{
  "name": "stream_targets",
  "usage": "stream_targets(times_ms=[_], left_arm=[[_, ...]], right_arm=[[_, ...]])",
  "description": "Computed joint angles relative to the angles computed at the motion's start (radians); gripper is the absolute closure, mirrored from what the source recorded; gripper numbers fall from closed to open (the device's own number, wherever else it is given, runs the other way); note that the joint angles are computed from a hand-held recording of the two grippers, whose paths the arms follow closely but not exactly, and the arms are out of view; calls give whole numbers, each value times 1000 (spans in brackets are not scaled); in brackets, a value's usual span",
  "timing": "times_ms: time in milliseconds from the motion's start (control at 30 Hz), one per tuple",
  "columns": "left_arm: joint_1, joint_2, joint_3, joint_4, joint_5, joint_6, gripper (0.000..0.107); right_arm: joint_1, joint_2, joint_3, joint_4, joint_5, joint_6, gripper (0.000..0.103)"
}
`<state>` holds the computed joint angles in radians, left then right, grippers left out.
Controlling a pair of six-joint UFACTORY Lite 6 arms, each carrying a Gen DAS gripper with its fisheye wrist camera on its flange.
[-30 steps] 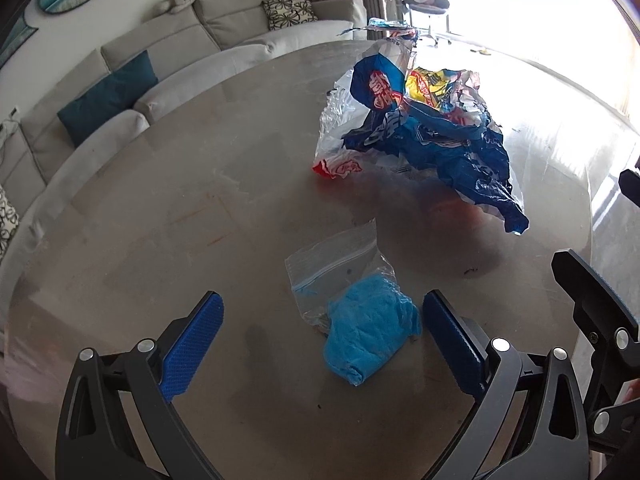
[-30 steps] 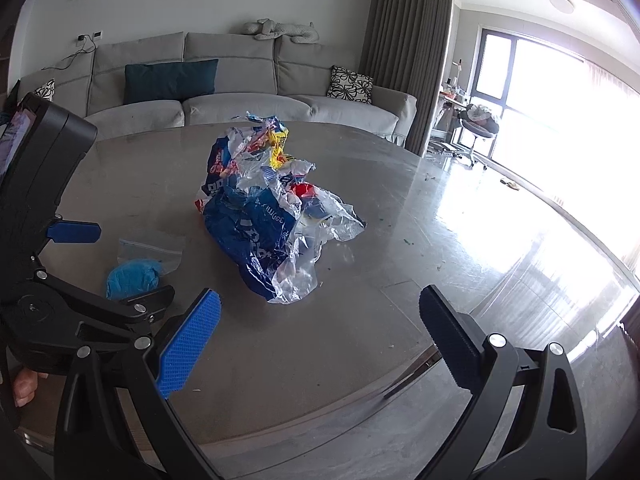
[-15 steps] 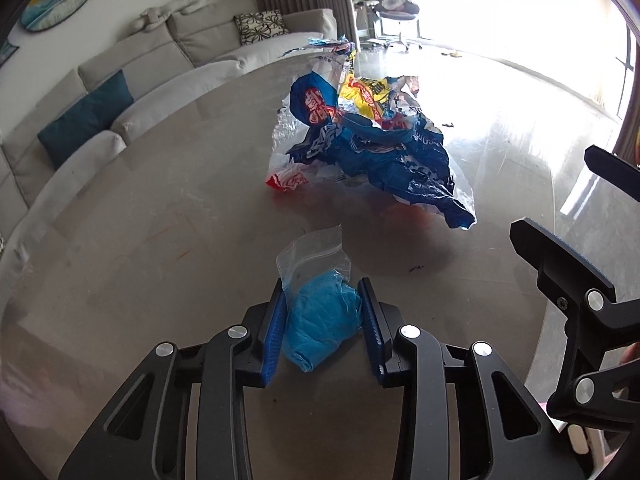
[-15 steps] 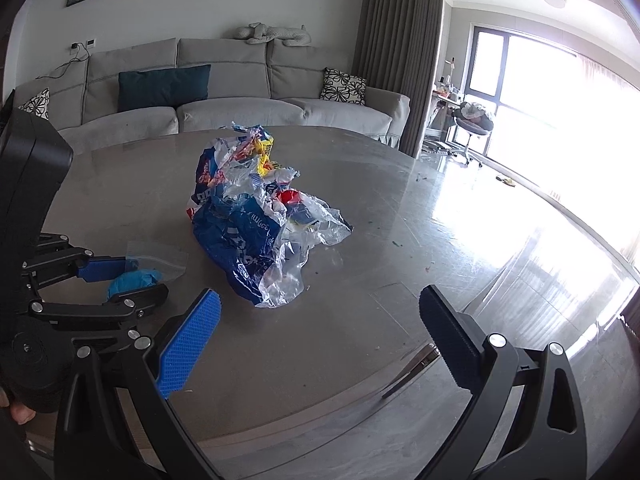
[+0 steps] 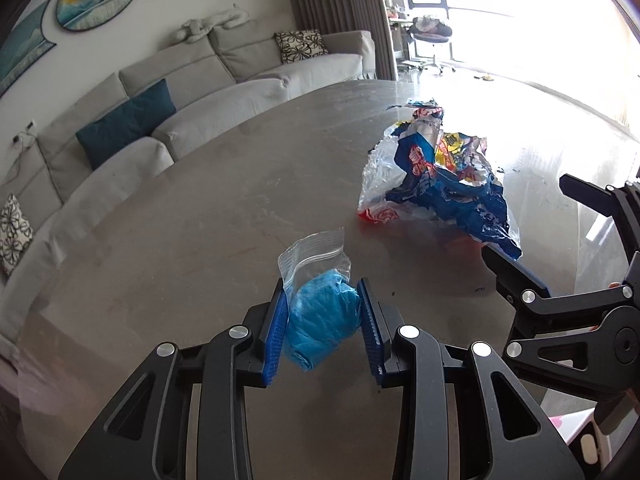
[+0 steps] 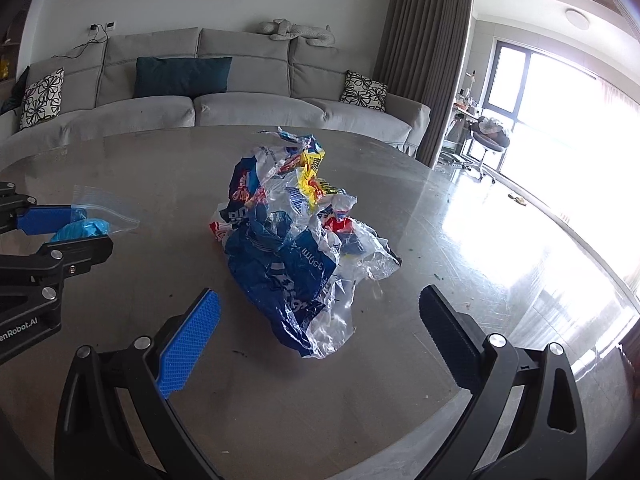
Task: Collect trash
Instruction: 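Grasp the zip bag with blue item with the left tool while the right tool grasps the snack wrapper, then carry the zip bag and snack wrapper over the white bin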
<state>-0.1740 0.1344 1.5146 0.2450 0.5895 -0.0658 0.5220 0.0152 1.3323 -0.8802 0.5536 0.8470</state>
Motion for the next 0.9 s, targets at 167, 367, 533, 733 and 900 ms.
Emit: stream_targets(times_ms=[167, 367, 533, 733, 900], left_arm=[[28, 1, 16, 0, -5, 8, 72], [35, -13, 4, 3, -10, 21, 72], [22, -77, -43, 14, -1, -6, 71], [-14, -225, -133, 34, 23, -37, 71], [-70, -392, -217, -15, 97, -30, 71]], right_arm=[[12, 151, 128, -14, 27, -7, 4], [23, 202, 170, 20, 58, -39, 79], [66, 107, 102, 3, 82, -33, 86], [145, -57, -14, 6, 147, -19, 87], [240, -237, -146, -6, 245, 33, 87]])
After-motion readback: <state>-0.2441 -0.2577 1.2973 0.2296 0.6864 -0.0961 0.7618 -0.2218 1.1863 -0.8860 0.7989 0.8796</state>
